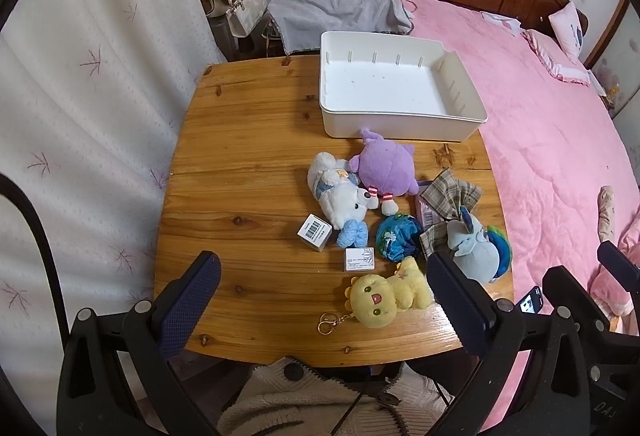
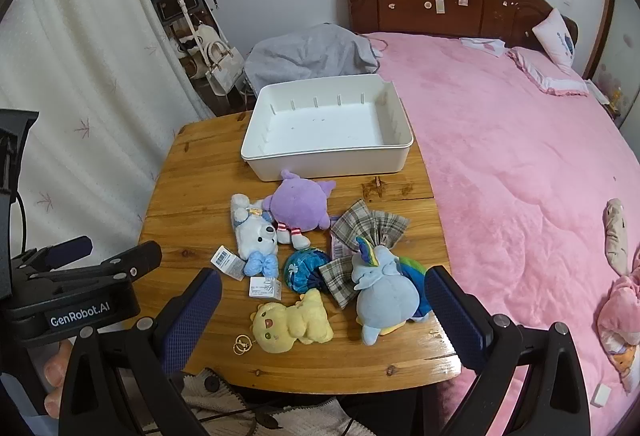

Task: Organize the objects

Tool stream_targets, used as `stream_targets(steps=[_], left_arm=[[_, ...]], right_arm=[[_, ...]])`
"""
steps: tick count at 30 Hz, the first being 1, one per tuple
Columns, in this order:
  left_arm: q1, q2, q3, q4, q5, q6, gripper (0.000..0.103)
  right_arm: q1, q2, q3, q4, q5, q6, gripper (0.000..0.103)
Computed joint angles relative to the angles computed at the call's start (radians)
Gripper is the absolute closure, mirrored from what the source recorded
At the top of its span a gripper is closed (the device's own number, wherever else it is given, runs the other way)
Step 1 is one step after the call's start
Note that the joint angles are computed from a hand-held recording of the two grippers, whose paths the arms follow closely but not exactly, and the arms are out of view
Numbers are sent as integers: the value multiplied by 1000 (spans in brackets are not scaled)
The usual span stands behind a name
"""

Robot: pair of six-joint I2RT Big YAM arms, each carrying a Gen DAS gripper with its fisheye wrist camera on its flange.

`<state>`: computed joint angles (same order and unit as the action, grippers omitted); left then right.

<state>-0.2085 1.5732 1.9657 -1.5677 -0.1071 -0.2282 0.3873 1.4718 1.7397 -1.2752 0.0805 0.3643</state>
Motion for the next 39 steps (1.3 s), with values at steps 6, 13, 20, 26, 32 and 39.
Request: stream_targets(steps=[6,13,20,26,32,39], left_arm=[[-2,0,5,-3,-2,0,0],[-2,2,4,-3,-5,3,0],[-4,-1,-2,1,-8,4,0],[1,-5,-21,9,-2,16,0],[7,-6,-24,15,15,51,0],[20,-3,-31,27,34,56,0]], right_arm=[[-3,-1,-4,0,1,2,1],[-1,-1,-7,1,8,2,1],[7,-4,-14,3,22,8,1],[9,-4,-14,0,32,9,1],[8,-6,-19,4,47,9,1],[17,1,-22,10,80,-15,1]])
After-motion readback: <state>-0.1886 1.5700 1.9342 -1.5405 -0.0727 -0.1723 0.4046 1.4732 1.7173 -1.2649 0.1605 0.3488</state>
